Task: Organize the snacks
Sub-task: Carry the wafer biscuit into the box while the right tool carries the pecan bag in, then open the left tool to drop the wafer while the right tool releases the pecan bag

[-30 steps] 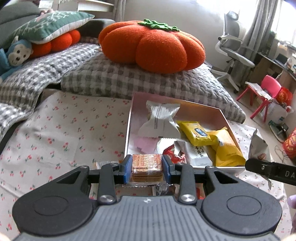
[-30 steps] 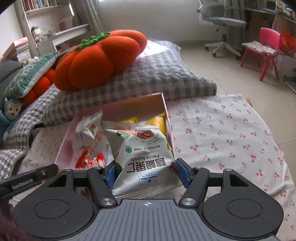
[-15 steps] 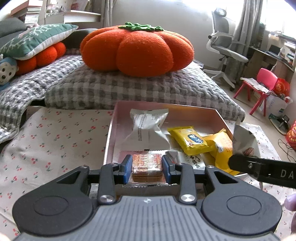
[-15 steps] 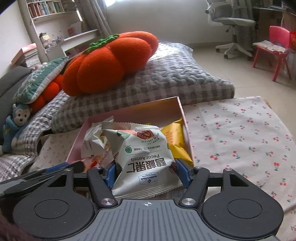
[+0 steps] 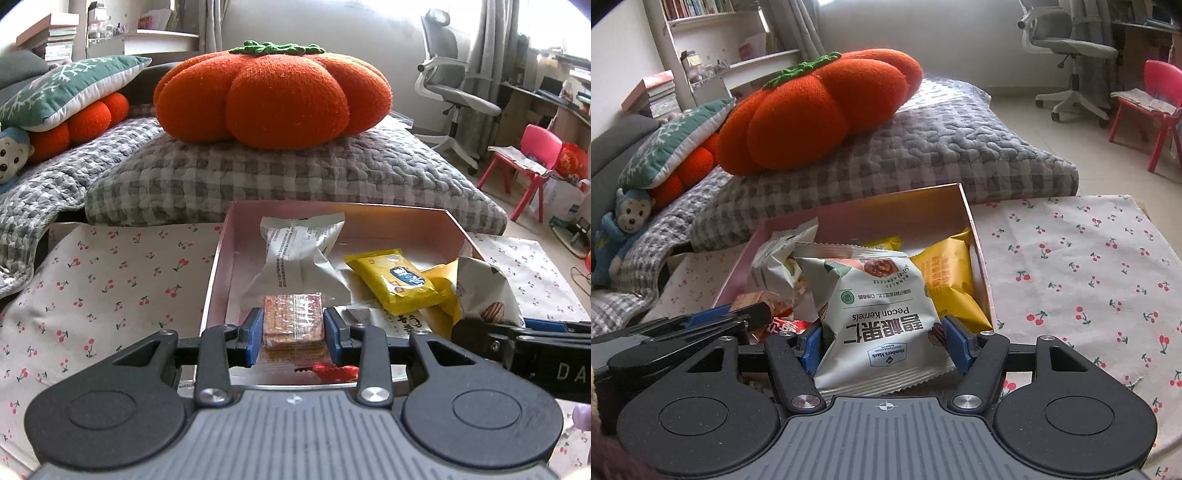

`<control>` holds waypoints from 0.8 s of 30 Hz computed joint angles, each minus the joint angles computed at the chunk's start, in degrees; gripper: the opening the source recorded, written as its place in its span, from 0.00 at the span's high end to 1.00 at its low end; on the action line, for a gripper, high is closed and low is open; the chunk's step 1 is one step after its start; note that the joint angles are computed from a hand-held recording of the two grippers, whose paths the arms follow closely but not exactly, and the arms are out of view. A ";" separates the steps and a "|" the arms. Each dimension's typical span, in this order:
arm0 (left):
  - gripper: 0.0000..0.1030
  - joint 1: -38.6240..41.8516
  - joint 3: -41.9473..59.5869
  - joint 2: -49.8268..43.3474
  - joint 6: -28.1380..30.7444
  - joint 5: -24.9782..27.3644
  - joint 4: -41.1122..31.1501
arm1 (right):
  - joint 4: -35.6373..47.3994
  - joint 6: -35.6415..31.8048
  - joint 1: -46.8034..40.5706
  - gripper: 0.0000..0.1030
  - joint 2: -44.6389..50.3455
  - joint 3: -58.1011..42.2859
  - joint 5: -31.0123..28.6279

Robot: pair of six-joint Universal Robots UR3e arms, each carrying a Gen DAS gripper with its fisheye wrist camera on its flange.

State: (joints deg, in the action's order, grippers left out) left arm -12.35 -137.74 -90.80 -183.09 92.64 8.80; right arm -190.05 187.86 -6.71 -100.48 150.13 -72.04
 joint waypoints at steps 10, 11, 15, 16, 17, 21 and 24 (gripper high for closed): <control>0.58 0.93 -0.37 -0.31 -0.07 -0.63 0.06 | -1.87 0.61 0.66 0.33 0.98 0.29 -0.57; 0.56 0.96 -0.41 -0.16 0.04 -0.77 0.12 | -1.64 0.55 0.32 0.32 0.60 0.48 -0.19; 0.44 0.57 -0.14 0.04 0.64 -0.53 -0.48 | -0.64 0.33 -0.93 0.26 -1.21 1.26 1.14; 0.40 0.53 -0.08 0.23 0.71 -0.56 -0.94 | 0.09 0.34 -1.38 0.24 -1.98 1.40 1.65; 0.39 0.50 -0.05 0.45 0.77 -0.62 -1.32 | 1.04 0.33 -2.19 0.23 -3.11 1.73 2.58; 0.29 -0.21 0.52 1.99 1.09 -0.15 -3.97 | 5.82 -0.30 -4.94 0.19 -7.77 2.35 5.86; 0.23 -0.48 0.77 4.18 1.65 -0.59 -6.66 | 10.60 -1.17 -6.35 0.19 -11.54 2.19 7.17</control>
